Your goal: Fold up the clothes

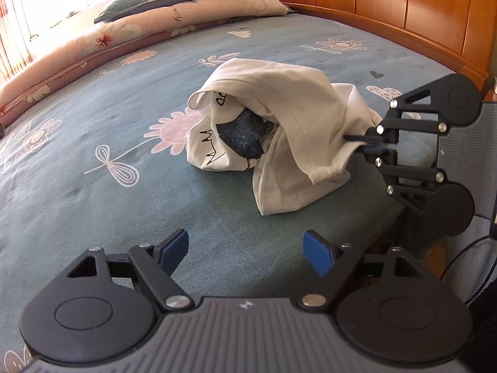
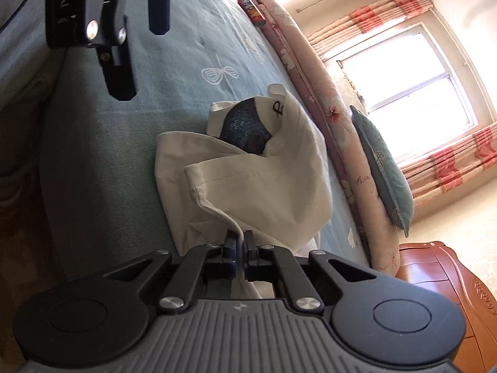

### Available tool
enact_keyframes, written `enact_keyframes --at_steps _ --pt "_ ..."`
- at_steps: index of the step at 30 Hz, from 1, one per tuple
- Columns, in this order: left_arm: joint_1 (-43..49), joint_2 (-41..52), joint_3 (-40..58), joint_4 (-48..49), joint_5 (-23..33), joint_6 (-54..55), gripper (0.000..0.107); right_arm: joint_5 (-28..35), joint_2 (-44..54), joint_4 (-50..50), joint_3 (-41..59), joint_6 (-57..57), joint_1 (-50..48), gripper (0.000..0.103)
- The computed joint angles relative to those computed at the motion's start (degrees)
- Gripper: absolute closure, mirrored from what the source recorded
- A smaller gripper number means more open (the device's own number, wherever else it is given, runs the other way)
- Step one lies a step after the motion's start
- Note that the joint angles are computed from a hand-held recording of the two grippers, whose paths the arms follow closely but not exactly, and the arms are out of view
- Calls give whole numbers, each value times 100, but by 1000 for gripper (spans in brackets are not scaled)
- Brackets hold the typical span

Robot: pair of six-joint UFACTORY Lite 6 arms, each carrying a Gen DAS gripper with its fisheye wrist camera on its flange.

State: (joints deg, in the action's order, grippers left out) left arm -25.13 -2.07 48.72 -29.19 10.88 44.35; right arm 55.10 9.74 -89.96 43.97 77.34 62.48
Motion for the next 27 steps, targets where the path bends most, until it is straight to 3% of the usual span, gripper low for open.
enact_keyframes --at_steps 4,9,15,19,22,25,27 --pt "-83 -10 -35 104 -81 -210 25 343 -765 41 -309 101 -171 99" --pt "-213 65 24 276 -164 -397 25 358 -1695 104 -602 110 -1061 99" --pt "-364 335 216 719 -582 -858 25 -412 -2552 -45 -996 325 -2346 99" --pt "-347 772 709 556 -479 -705 25 -1434 -2588 -78 -966 525 -3106 98" --pt "-346 1129 1075 642 -383 -773 25 -1977 -2561 20 -971 479 -3346 86" --pt "-385 1437 1398 799 -290 -912 25 -2557 -2714 595 -1011 -91 -3506 68" --pt "-418 1556 1521 851 -277 -924 25 -2741 -2937 1299 -1030 -847 -3541 61"
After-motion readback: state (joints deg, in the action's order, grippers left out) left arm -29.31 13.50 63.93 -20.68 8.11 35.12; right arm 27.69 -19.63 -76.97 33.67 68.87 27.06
